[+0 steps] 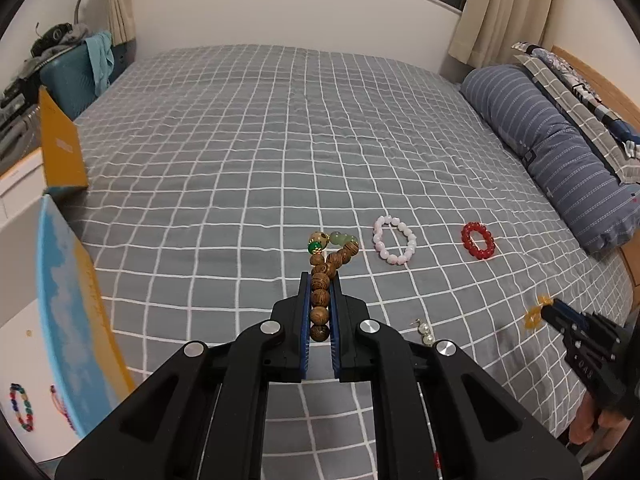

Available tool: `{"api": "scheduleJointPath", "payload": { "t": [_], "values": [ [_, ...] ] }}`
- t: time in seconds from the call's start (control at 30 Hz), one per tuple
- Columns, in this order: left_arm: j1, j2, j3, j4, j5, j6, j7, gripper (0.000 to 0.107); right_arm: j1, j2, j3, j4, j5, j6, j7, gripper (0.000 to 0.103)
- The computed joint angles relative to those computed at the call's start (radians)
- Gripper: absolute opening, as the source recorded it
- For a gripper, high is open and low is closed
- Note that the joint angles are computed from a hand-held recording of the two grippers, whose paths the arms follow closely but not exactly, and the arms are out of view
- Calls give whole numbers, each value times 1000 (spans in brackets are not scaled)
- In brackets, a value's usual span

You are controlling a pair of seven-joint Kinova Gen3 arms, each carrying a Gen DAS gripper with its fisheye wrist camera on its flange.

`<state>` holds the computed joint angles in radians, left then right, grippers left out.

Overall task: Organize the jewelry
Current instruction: 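Carry the wooden and amber bracelets over the cardboard box with both tools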

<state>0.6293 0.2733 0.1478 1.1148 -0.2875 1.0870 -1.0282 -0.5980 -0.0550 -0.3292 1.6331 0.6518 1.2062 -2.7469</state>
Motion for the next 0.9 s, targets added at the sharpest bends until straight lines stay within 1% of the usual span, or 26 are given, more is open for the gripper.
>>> {"api": "scheduleJointPath", "payload": {
  "t": [0.2, 0.33, 0.5, 0.67, 0.73, 0.83, 0.9],
  "values": [
    [5, -29, -5, 9, -31, 31, 25, 7, -1, 23, 14, -59, -10, -8, 29, 18],
    [-12, -63, 0, 33, -37, 42, 37, 7, -5, 51, 29, -110, -21, -13, 53, 18],
    [-36, -102, 10, 56, -58, 57, 46, 7, -35, 101, 49, -188, -11, -12, 83, 18],
    [-91, -139, 16, 71, -47, 72, 33, 7, -92, 168, 76, -290, 5, 8, 117, 18],
    [-107, -153, 15, 76, -58, 80, 36, 7, -117, 200, 90, -342, 3, 17, 136, 18],
    [-142, -177, 15, 88, -46, 81, 26, 7, -158, 239, 115, -409, 4, 28, 160, 18],
    [-160, -189, 18, 95, -47, 83, 21, 7, -192, 274, 129, -473, 4, 43, 184, 18]
  ]
}}
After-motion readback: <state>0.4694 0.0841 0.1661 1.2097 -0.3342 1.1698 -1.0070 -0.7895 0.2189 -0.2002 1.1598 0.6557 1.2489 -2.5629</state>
